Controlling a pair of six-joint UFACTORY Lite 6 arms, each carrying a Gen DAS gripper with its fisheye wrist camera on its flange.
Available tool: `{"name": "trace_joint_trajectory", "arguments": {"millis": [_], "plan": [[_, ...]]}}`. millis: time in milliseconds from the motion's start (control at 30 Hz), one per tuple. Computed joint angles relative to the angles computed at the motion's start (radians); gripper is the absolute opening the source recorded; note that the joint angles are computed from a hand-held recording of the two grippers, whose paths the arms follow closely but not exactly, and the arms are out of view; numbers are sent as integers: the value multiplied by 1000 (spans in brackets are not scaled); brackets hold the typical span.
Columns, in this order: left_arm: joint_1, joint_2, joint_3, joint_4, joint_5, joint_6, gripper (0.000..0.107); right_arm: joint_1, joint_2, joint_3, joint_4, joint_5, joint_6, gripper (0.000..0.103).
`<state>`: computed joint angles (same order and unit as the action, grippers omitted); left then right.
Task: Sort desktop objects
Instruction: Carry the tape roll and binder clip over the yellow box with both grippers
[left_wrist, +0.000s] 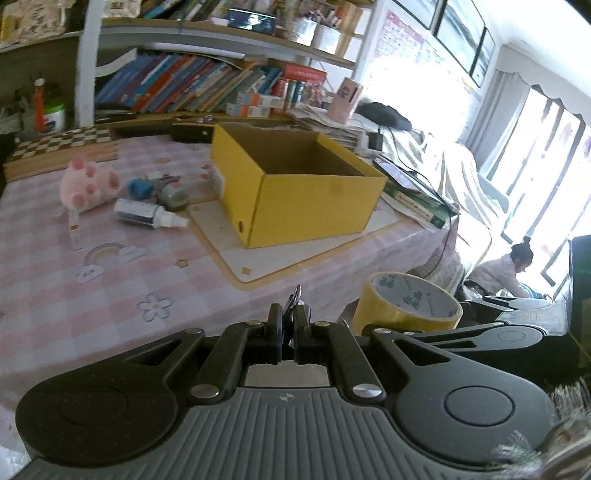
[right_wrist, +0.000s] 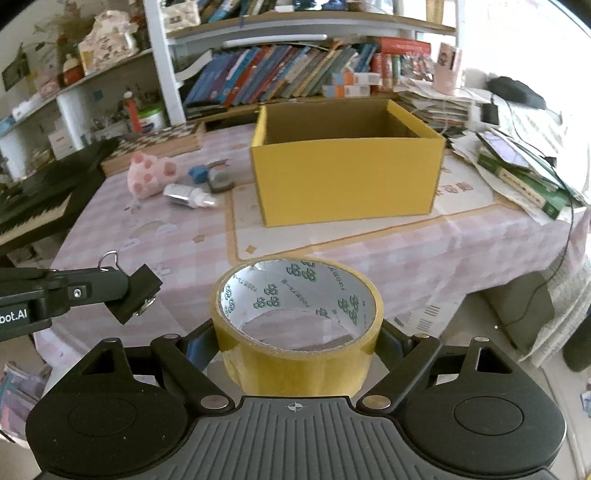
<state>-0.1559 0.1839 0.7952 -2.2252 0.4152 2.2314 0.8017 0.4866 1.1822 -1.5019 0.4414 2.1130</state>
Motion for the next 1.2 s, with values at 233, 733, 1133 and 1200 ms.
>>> {"name": "trace_joint_trajectory", "arguments": {"millis": [233,733,1133,1200], "plan": [[-62,80,107,5,-32,-25,5,-57,-37,-47,-42,-20,23,88],[-172,288,409,81,-122,-153,5,-246,-33,-25,-116,-135,-34,88],[-236,498,780,202,-228,-314,5,-405,25,107,-424,-246,84,88],[-242,536,854,235,-252,-354,5,-432,49,155,-471,-275,94,88]]}}
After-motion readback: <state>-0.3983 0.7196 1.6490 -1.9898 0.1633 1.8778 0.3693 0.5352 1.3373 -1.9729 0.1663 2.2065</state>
